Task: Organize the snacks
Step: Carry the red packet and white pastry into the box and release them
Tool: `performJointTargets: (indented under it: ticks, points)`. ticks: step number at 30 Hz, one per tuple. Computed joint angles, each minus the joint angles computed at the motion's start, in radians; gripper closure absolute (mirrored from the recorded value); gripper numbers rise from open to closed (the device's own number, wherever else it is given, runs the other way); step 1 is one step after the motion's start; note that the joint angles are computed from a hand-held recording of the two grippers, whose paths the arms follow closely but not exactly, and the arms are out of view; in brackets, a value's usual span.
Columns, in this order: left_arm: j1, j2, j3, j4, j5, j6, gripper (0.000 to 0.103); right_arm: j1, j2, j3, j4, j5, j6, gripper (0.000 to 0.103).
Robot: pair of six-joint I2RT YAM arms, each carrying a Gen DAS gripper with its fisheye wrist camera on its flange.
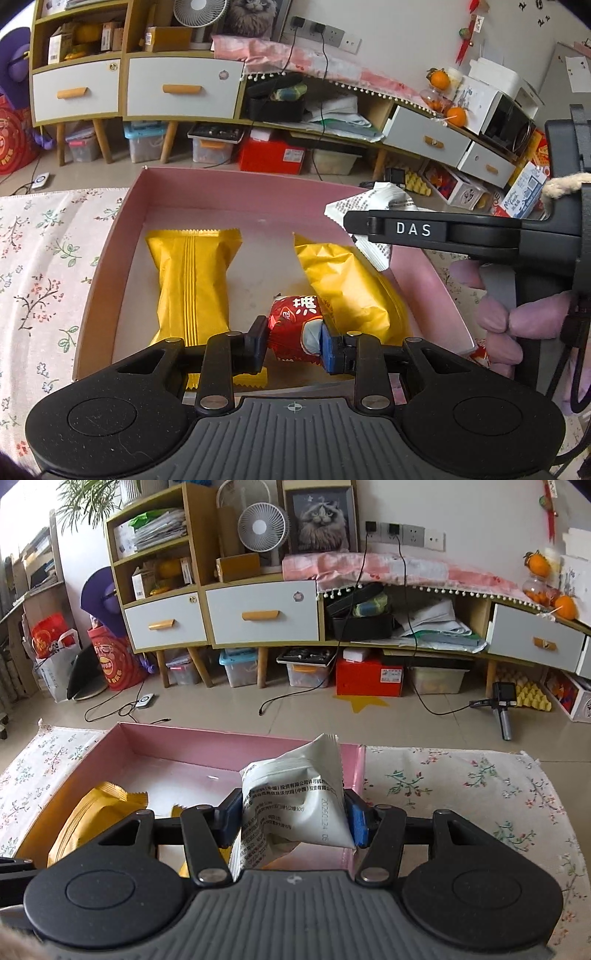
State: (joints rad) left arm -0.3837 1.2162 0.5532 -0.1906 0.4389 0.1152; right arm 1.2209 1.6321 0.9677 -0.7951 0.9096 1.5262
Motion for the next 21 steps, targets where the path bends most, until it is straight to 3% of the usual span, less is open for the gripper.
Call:
performJointTargets:
  ticks: [5,8,16,18,21]
  points:
    - [-0.006,-0.006,0.001,-0.004,-0.003,-0.009,0.073,0.000,0.003,0.025,-0.037,0.001,0.014,0.042]
    - [-0.010,-0.015,0.002,-0.021,-0.004,-0.008,0.072,0.006,-0.003,0.040,-0.056,0.011,0.034,0.024]
    - [-0.007,-0.104,-0.002,-0.086,0.011,0.007,0.036,0.046,0.000,0.086,-0.164,0.020,0.086,0.014]
    - [-0.012,-0.149,-0.010,-0.107,0.002,0.014,0.030,0.059,-0.005,0.090,-0.188,0.019,0.112,0.011]
    - [-0.015,-0.212,-0.005,-0.169,-0.005,0.013,0.029,0.091,0.003,0.115,-0.252,0.010,0.170,0.009]
